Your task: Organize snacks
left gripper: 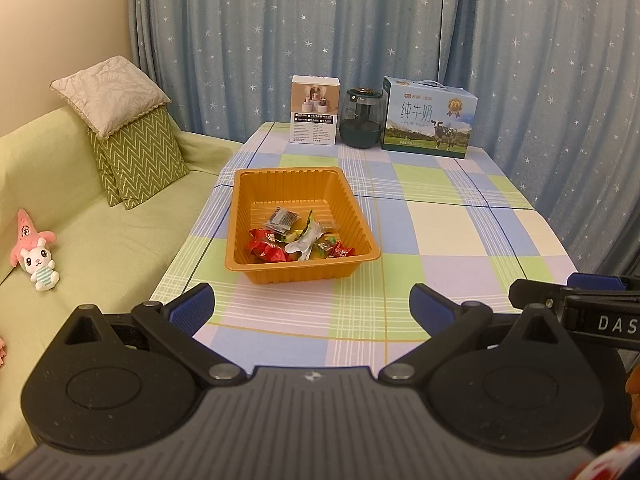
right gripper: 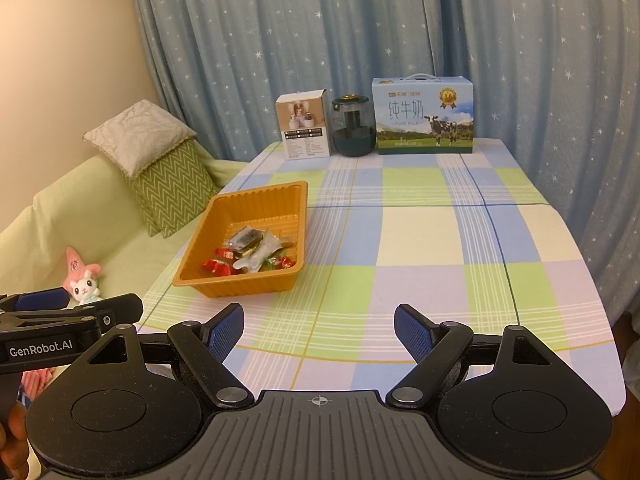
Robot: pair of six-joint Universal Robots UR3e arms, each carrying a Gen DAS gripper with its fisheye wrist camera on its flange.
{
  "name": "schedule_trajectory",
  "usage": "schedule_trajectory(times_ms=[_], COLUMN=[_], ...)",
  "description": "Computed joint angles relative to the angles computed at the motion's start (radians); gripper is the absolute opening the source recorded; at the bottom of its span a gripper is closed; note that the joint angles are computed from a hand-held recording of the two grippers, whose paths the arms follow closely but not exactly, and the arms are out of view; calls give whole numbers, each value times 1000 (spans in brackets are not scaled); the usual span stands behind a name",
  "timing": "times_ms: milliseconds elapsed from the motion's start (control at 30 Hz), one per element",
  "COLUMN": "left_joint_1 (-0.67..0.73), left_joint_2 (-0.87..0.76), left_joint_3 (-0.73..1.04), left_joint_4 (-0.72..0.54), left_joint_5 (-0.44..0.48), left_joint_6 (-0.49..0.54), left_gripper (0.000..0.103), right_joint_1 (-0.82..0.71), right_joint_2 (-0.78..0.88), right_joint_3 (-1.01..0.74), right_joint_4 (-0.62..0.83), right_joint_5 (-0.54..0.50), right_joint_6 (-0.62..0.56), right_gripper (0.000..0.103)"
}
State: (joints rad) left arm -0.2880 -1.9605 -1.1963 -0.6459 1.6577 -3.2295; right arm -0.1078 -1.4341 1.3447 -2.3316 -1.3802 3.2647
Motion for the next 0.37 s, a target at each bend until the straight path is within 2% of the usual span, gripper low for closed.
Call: schedule_trajectory(times_ms=[367], left_joint_1=[3], left_joint_2=[10], left_joint_3=[-36], left_joint_4=[34], left_joint_5=[-31], left_joint_6=[-4], left_gripper=[103], right_joint_1=[2], right_joint_2=[-6], right_joint_3=[22], right_joint_4=[-15], right_joint_5=[-1], right_joint_6=[5], right_gripper=[82])
